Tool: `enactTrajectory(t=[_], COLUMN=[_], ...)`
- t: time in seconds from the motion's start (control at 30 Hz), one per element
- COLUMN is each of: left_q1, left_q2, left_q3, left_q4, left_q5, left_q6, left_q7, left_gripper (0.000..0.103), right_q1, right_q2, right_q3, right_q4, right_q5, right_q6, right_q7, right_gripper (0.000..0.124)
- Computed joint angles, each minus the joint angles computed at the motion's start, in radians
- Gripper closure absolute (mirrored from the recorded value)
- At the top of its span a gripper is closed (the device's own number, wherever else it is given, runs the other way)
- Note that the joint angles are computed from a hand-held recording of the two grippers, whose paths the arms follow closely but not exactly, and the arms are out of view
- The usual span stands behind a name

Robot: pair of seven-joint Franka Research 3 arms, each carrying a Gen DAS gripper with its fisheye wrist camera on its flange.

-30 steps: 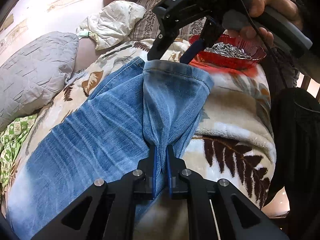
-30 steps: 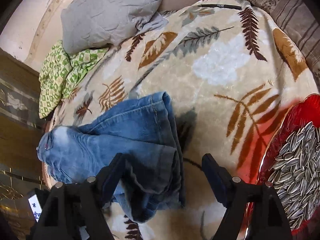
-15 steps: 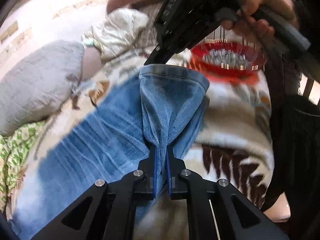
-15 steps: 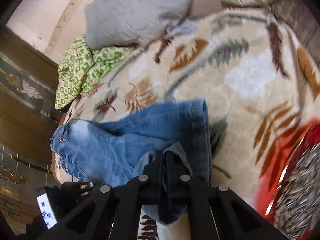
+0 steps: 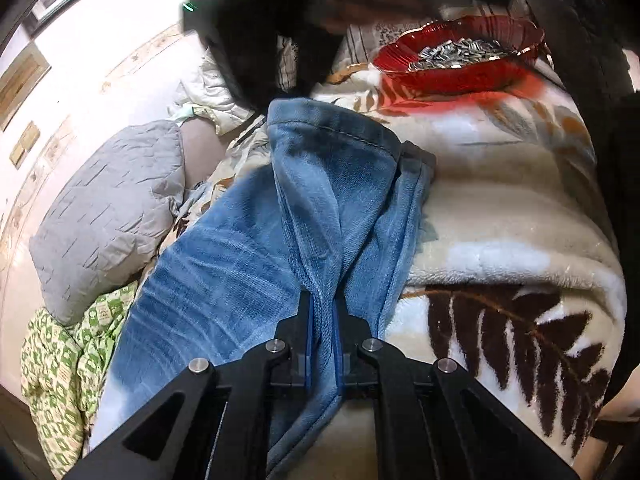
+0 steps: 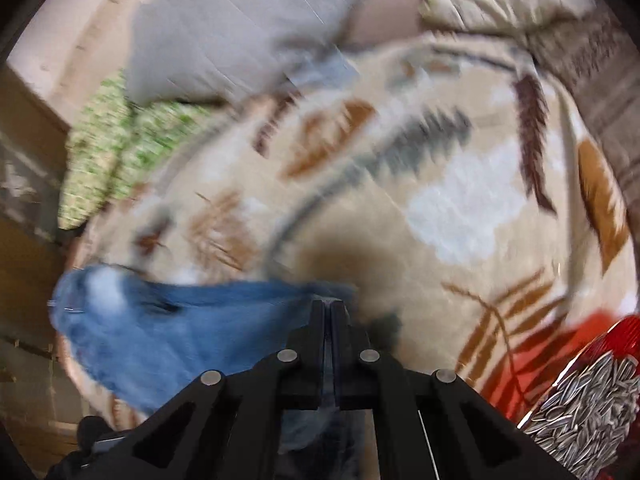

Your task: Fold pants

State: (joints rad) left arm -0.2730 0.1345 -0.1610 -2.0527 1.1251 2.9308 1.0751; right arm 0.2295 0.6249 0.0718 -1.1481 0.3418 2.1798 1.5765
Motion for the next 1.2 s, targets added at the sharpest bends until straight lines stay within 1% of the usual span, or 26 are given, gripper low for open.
enactTrajectory(t=[0.07,0.1,0.13,0.17,0.23,0.27,0.3,0.33,0.37,0.4,0.43,0.47,0.5,0.53,0.6,0.63,0.67,0.7,0.73,0.77,0.87,0.93,1.03,1.2], left_q1=[0.014,0.015,0.011,0.002,-0.003,-0.008,-0.012,-0.001,0.022,0.048,0.063,0.071,0.079,0.084,0.08,0.066,0.054,0.048,0.032,0.024,0.039,0.071,0.114,0.174], left_q2=[-0.002,-0.002,-0.004,-0.005,-0.009,-0.015,-0.026,-0.038,-0.063,-0.087,-0.105,-0.127,-0.156,-0.178,-0.229,-0.261,-0.292,-0.31,-0.343,-0.369,-0.458,-0.533,-0.618,-0.702], left_q3=[-0.015,-0.019,-0.014,-0.006,-0.003,0.003,0.01,0.011,0.008,-0.002,-0.014,-0.02,-0.021,-0.02,-0.008,0.012,0.03,0.04,0.065,0.079,0.107,0.121,0.159,0.271], left_q4=[-0.006,-0.005,-0.006,-0.002,0.001,0.007,0.011,0.0,-0.025,-0.056,-0.077,-0.097,-0.121,-0.141,-0.188,-0.215,-0.24,-0.254,-0.281,-0.302,-0.375,-0.427,-0.478,-0.508], left_q5=[-0.098,-0.123,-0.118,-0.084,-0.074,-0.051,-0.008,-0.01,-0.075,-0.199,-0.321,-0.413,-0.487,-0.53,-0.667,-0.768,-0.843,-0.892,-0.962,-1.005,-1.065,-1.065,-1.062,-1.09], left_q6=[0.002,-0.001,-0.003,-0.011,-0.027,-0.047,-0.069,-0.058,-0.012,0.03,0.037,0.032,0.03,0.035,0.038,0.039,0.041,0.042,0.043,0.043,0.053,0.046,0.021,-0.034], left_q7=[0.086,0.117,0.119,0.087,0.053,0.004,-0.07,-0.097,-0.079,0.002,0.094,0.161,0.21,0.235,0.317,0.378,0.414,0.431,0.456,0.469,0.456,0.433,0.413,0.43], left_gripper=[0.096,0.096,0.096,0.093,0.082,0.062,0.032,0.017,0.003,0.002,0.002,0.002,0.002,0.002,0.002,0.002,0.002,0.002,0.002,0.002,0.002,0.002,0.001,0.001], right_q1=[-0.007,-0.011,-0.015,-0.017,-0.008,-0.006,-0.007,-0.009,-0.012,-0.013,-0.013,-0.011,-0.009,-0.01,-0.015,-0.016,-0.014,-0.009,0.0,0.01,0.046,0.065,0.1,0.155], right_q2=[0.017,0.017,0.014,0.012,-0.003,-0.015,-0.031,-0.052,-0.076,-0.099,-0.128,-0.167,-0.198,-0.228,-0.271,-0.298,-0.317,-0.331,-0.341,-0.349,-0.356,-0.36,-0.343,-0.319], right_q3=[0.0,0.003,0.005,0.005,-0.009,-0.013,-0.015,-0.018,-0.02,-0.022,-0.025,-0.025,-0.024,-0.021,-0.012,-0.007,-0.001,0.003,0.005,0.007,0.019,0.033,0.056,0.098], right_q4=[0.003,-0.002,-0.008,-0.007,-0.014,-0.019,-0.033,-0.052,-0.075,-0.101,-0.135,-0.188,-0.231,-0.263,-0.304,-0.333,-0.351,-0.361,-0.366,-0.37,-0.368,-0.37,-0.35,-0.341], right_q5=[0.009,0.018,0.028,0.031,0.01,-0.002,-0.007,-0.011,-0.014,-0.016,-0.019,-0.017,-0.015,-0.011,0.01,0.026,0.038,0.042,0.035,0.027,-0.001,0.0,-0.001,0.021], right_q6=[-0.013,-0.01,-0.005,-0.005,-0.008,-0.01,-0.006,-0.001,0.003,0.013,0.039,0.093,0.142,0.169,0.2,0.225,0.244,0.252,0.261,0.271,0.301,0.316,0.331,0.37], right_q7=[0.011,0.014,0.017,0.021,0.037,0.037,0.034,0.032,0.03,0.028,0.025,0.016,0.008,-0.007,-0.032,-0.044,-0.06,-0.075,-0.084,-0.095,-0.134,-0.169,-0.231,-0.353], right_gripper=[0.121,0.121,0.12,0.119,0.118,0.118,0.118,0.113,0.107,0.081,0.039,0.026,0.024,0.024,0.024,0.024,0.024,0.024,0.024,0.024,0.024,0.024,0.024,0.024])
